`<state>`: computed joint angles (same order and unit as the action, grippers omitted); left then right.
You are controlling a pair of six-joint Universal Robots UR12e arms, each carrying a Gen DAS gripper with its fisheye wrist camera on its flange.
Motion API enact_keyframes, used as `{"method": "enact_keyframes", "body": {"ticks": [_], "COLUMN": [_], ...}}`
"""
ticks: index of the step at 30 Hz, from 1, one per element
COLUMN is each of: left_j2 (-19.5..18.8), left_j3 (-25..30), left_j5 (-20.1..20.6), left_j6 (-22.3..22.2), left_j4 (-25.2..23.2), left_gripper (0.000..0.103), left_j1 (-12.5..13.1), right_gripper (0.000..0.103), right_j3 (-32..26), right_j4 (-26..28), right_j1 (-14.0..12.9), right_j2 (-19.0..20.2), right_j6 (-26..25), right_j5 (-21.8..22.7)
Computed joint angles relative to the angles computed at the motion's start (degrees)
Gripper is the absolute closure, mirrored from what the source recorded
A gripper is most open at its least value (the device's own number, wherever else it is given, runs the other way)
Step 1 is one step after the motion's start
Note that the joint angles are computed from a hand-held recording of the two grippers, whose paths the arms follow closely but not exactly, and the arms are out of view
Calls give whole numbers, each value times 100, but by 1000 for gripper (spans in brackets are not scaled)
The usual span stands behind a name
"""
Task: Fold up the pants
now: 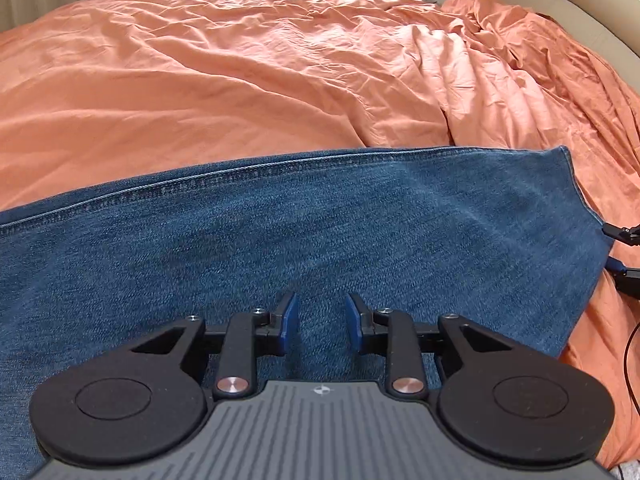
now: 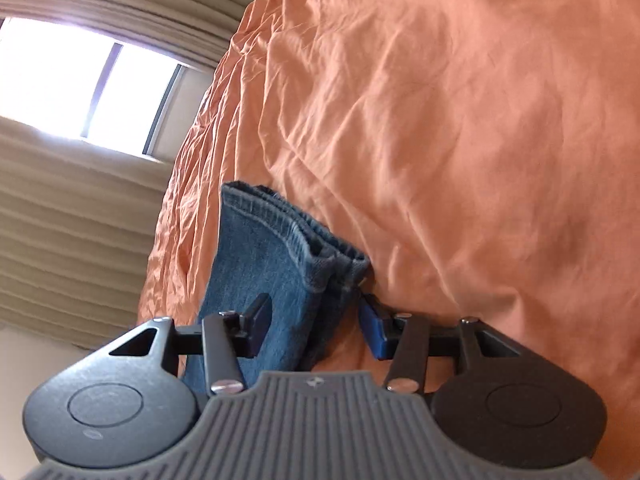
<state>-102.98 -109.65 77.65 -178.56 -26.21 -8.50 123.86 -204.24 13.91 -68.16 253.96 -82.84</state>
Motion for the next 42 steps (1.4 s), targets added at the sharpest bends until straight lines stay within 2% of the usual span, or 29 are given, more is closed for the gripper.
{"method": "enact_keyframes", "body": {"ticks": [1,4,6,8,10,15,18,21,25,33,38,42], "left_j2": [-28,-163,-282,-451,-633,-1013,-1107,-1131,-964,-382,-20,152], "left_j3": [33,189,316,483,652,1058,1144,1201,1039,370,-76,-311], "left_j5": [25,145,174,190,213,490,641,757,977,1027,872,1036], "left_j6": [8,85,120,104,75,109,307,240,361,491,248,-14], "left_j4": [6,19,47,106,205,213,294,308,555,163,108,243], "left_gripper": [70,73,73,74,74,77,78,79,81,90,95,98], "left_j1": [-11,-66,-100,-147,-203,-365,-424,-461,-572,-767,-861,-961], "right_gripper": [84,91,92,92,92,92,93,92,92,92,92,92], "right_j3": [-11,-37,-84,-146,-179,-42,-38,-66,-107,-181,-290,-345], "right_j4": [59,-134,-234,-43,150,125,83,190,480,869,1171,1281], "right_j1": [-10,10,45,75,73,33,27,28,59,134,227,280], "right_j2": [-12,-76,-111,-134,-119,-45,4,-6,-83,-195,-256,-340], "right_j6": [16,-572,-941,-1112,-1141,-1099,-1122,-1120,-1130,-1186,-1470,-1662], "right_j5": [-43,-179,-267,-327,-329,-249,-255,-288,-344,-550,-790,-930]}}
